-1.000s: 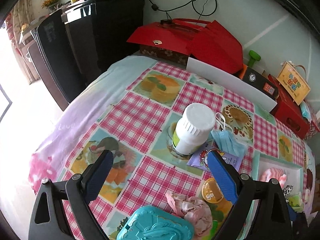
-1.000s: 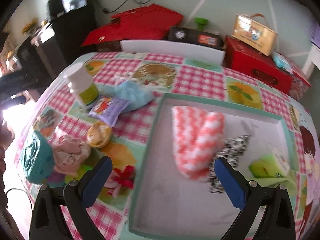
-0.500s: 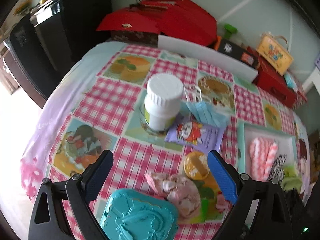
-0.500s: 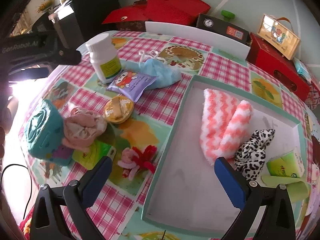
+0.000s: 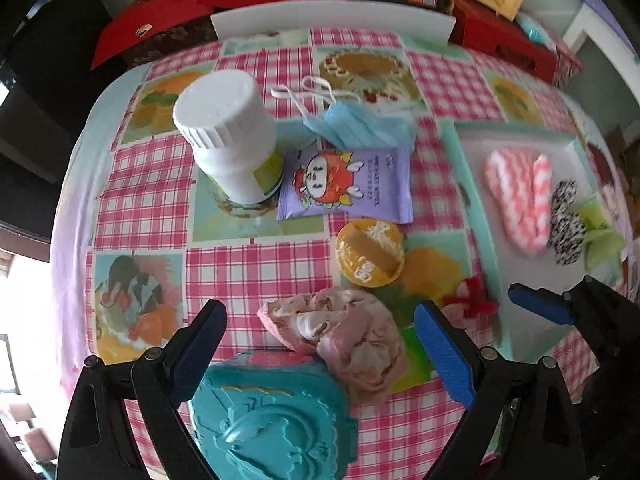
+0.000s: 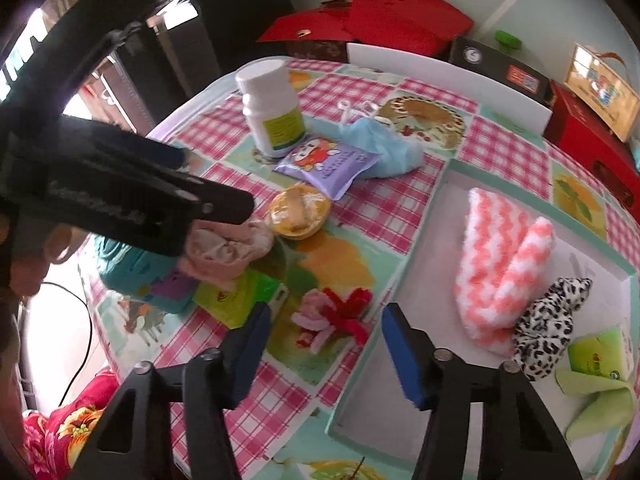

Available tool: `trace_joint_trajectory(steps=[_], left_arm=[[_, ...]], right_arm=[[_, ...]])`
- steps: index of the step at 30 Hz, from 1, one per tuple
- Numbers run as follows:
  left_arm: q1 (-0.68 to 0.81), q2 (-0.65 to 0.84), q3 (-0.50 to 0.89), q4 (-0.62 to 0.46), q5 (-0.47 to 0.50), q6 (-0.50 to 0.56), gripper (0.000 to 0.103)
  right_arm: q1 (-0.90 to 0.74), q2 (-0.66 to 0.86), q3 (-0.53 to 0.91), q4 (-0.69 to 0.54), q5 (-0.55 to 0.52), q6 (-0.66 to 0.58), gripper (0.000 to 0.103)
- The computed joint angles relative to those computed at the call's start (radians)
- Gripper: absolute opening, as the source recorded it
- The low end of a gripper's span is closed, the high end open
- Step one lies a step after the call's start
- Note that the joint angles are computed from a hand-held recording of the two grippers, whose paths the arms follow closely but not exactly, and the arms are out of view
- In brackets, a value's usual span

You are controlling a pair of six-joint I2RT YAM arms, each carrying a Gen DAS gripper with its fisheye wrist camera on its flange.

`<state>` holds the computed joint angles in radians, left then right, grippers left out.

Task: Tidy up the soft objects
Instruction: 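Grasp and lift the pink satin cloth with the left gripper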

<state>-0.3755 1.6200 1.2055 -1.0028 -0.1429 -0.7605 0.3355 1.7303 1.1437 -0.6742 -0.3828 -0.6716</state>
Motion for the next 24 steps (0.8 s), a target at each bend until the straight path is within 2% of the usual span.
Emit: trace_joint_trajectory(steps=[8, 11, 15, 18, 24], left_arm=[[0.013, 0.133, 0.09, -0.065, 0.022, 0.12, 0.094], [0.033, 0.166, 0.1, -0.058, 0.061, 0.152, 0.09], [0.047, 0.188, 0.09, -0.031, 0.112, 0.164, 0.071], [0.053, 0.201, 0.073, -0.002, 0.131, 0.169, 0.063], [0.046, 0.21, 0.052, 0.038, 0.134, 0.165, 0.042]], right_arm=[[0.009, 0.024, 0.01, -0.007, -0.006, -0.005, 0.06], [0.014, 0.036, 0.014, -0.023, -0.011, -0.018, 0.055], [0.033, 0.05, 0.007, -0.007, 0.02, -0.009, 0.054], [0.035, 0.061, 0.01, -0.001, 0.027, 0.001, 0.045], [0.039, 0.068, 0.013, 0.01, 0.04, 0.009, 0.038]])
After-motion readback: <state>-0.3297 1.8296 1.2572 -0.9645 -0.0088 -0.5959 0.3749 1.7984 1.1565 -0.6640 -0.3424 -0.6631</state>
